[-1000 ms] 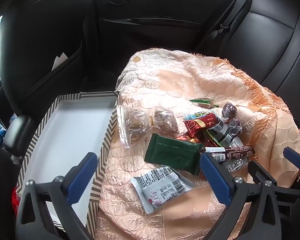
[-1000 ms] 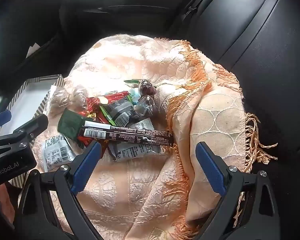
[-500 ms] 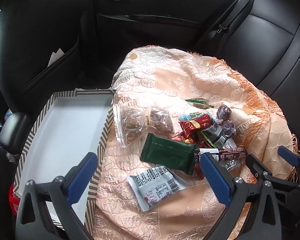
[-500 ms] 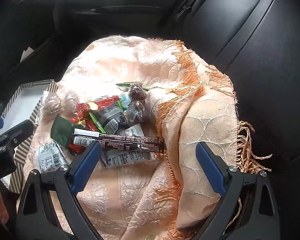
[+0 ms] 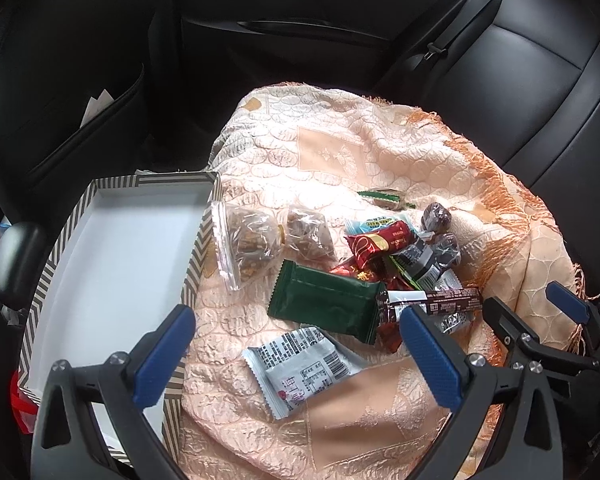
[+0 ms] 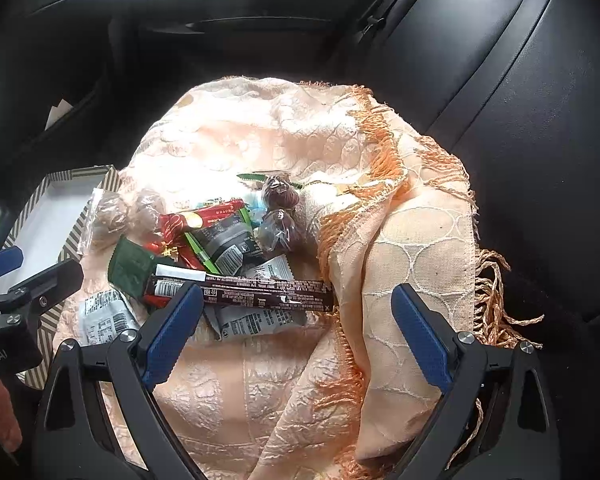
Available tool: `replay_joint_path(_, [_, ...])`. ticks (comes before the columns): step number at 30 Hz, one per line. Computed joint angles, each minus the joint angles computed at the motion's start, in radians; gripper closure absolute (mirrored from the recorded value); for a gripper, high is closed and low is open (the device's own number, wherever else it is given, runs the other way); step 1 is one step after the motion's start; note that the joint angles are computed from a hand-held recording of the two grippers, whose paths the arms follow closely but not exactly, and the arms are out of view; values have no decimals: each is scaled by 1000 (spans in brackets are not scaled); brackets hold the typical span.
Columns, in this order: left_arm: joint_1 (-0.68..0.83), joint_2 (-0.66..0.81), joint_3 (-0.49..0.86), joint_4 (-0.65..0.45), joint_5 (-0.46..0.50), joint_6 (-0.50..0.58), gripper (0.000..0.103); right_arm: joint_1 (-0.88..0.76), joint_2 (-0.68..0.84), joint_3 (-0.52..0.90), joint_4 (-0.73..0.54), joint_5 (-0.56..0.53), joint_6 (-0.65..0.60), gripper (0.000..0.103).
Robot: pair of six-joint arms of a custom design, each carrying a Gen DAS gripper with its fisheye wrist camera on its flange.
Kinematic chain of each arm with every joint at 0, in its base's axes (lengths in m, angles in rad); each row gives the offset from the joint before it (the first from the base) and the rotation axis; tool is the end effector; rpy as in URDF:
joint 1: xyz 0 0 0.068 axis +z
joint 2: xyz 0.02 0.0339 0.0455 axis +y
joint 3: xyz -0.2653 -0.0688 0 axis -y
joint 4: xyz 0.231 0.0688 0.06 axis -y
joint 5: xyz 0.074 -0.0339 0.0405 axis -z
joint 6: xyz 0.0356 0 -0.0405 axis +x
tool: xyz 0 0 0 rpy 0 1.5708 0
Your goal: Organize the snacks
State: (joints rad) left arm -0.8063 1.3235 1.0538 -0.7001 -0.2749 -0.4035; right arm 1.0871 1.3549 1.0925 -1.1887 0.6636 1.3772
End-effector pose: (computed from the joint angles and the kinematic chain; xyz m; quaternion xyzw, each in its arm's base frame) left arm 0.1834 -0.1773 0.2777 0.1495 0.9352 -0.0591 0.3156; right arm 0.1189 0.1793 0.2694 0.1557 0.9310 -0.0547 0.3255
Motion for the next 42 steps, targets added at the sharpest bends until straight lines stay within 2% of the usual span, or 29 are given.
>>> replay_joint_path(23, [74,17,31,-59,82,-13,0,-38,-4,-3,69,-36,-75,7])
replay_joint_path(30, [68,-1,24,-63,53,-4,0,-40,17,33,57,-40,-88,7])
replay_joint_path(42, [94,-1,28,-74,84,1,0,-50,30,60,52,-41,-114,7])
